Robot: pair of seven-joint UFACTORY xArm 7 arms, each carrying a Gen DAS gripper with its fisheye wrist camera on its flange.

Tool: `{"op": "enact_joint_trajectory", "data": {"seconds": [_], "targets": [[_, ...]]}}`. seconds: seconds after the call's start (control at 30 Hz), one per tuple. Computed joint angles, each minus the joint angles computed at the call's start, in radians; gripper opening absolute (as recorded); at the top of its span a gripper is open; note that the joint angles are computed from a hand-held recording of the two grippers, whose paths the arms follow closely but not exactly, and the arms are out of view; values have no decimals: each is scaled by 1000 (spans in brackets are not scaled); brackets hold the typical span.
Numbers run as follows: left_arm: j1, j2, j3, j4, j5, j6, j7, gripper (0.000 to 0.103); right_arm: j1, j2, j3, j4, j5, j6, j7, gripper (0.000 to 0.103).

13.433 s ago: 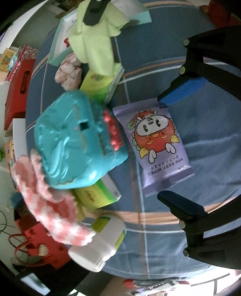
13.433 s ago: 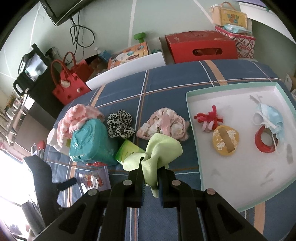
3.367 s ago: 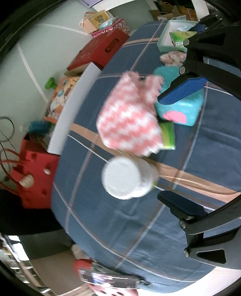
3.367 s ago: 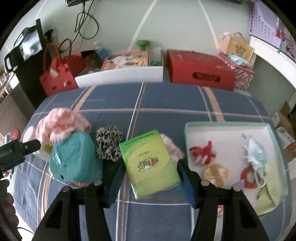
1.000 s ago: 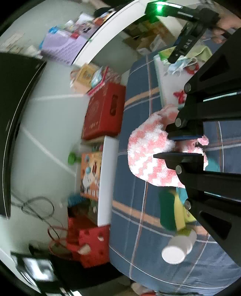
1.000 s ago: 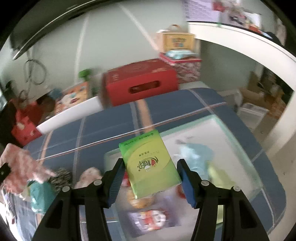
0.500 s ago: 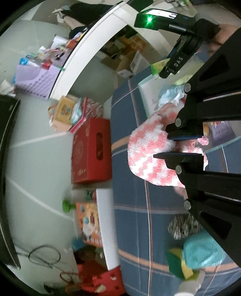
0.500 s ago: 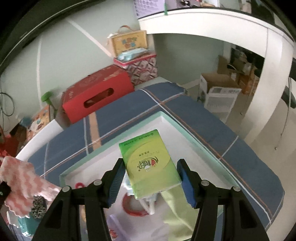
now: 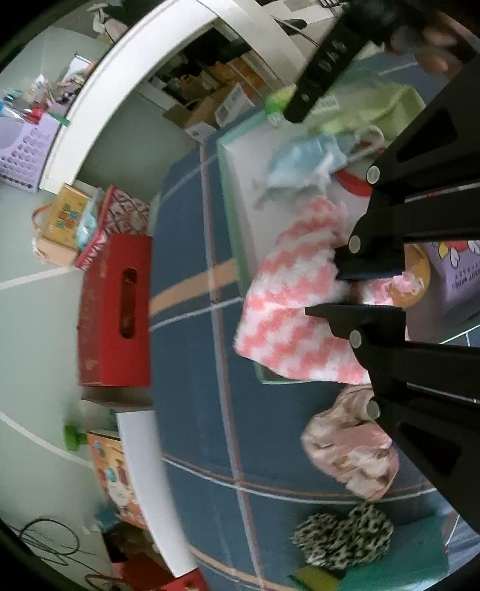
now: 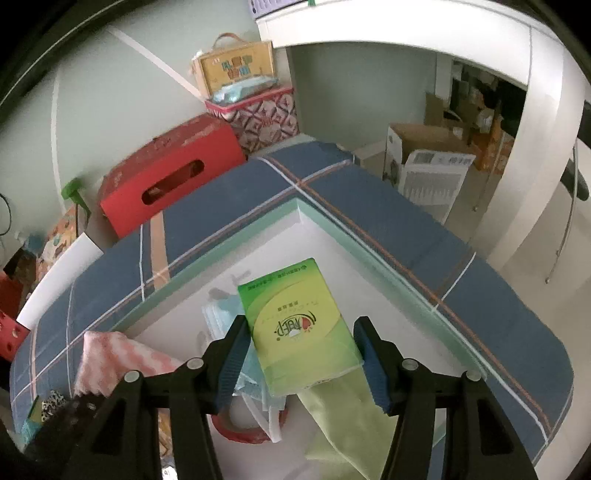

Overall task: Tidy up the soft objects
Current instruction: 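Carry the tissue pack and pink zigzag towel with both tools over the tray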

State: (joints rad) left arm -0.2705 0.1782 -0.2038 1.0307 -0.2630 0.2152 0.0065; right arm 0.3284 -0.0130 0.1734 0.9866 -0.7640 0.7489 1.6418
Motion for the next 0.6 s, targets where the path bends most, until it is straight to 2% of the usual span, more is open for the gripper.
{"op": "enact_joint_trajectory", "data": {"seconds": [0.2, 0.43, 0.53, 0.6], "targets": [[-24, 1, 19, -6, 58, 0, -46, 11, 3, 16, -3, 6, 32, 2, -27, 61], [-58, 24, 60, 12, 196, 3, -147, 13, 7, 46, -17, 9, 100, -9, -80, 61], [-22, 18, 20, 16, 140, 19, -100, 14, 10, 42, -20, 8, 115, -8, -93, 61], [-1, 15, -2, 29, 85, 54, -61, 20, 12, 36, -18, 12, 119, 8, -103, 63]]}}
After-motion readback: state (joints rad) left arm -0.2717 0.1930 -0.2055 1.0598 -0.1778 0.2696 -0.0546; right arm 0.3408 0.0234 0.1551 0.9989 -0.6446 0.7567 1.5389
